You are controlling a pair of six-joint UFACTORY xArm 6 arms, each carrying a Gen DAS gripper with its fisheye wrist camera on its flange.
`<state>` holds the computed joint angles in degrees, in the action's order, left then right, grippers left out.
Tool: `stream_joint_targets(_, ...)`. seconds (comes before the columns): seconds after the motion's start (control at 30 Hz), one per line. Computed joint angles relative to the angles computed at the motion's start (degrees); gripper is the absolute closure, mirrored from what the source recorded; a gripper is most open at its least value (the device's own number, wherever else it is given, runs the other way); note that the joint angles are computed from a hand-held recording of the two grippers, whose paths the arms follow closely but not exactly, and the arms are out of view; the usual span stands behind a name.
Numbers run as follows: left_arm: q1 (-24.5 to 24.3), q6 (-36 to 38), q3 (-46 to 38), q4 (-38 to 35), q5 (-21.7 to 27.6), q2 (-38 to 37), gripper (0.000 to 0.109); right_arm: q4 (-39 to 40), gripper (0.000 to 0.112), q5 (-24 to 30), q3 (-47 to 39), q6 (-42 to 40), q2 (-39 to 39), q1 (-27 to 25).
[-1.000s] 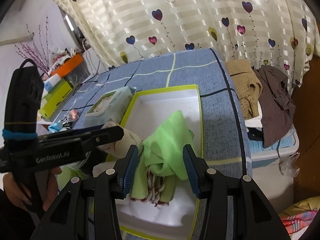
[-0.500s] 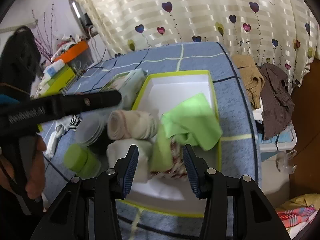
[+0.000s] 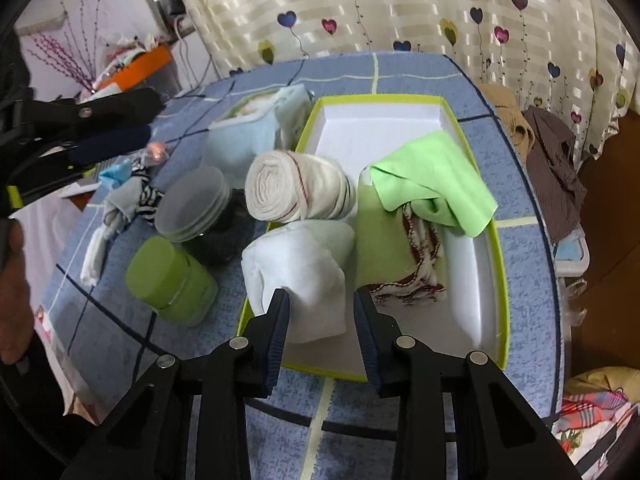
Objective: Organize soft objects
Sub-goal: 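Set the towel roll in the tray and open the left gripper, then withdraw both grippers from the tray toward the items on the table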
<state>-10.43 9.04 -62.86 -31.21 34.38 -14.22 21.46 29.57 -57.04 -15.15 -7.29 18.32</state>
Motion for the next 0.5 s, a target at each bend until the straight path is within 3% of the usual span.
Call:
stream_joint_targets(0.3,3.01,1.40,2.01,-1.88,0.34,-1.35,0.062,-4.93,0.084,-1.79,-9.37,4.58,9.65,-0.36)
stream_joint_targets(0.5,4.81,1.56,3.29,-2.14,0.43,-2.38,0.062,-1.61,0.084,-0.43,-19.37,2.12,17.06,-0.99)
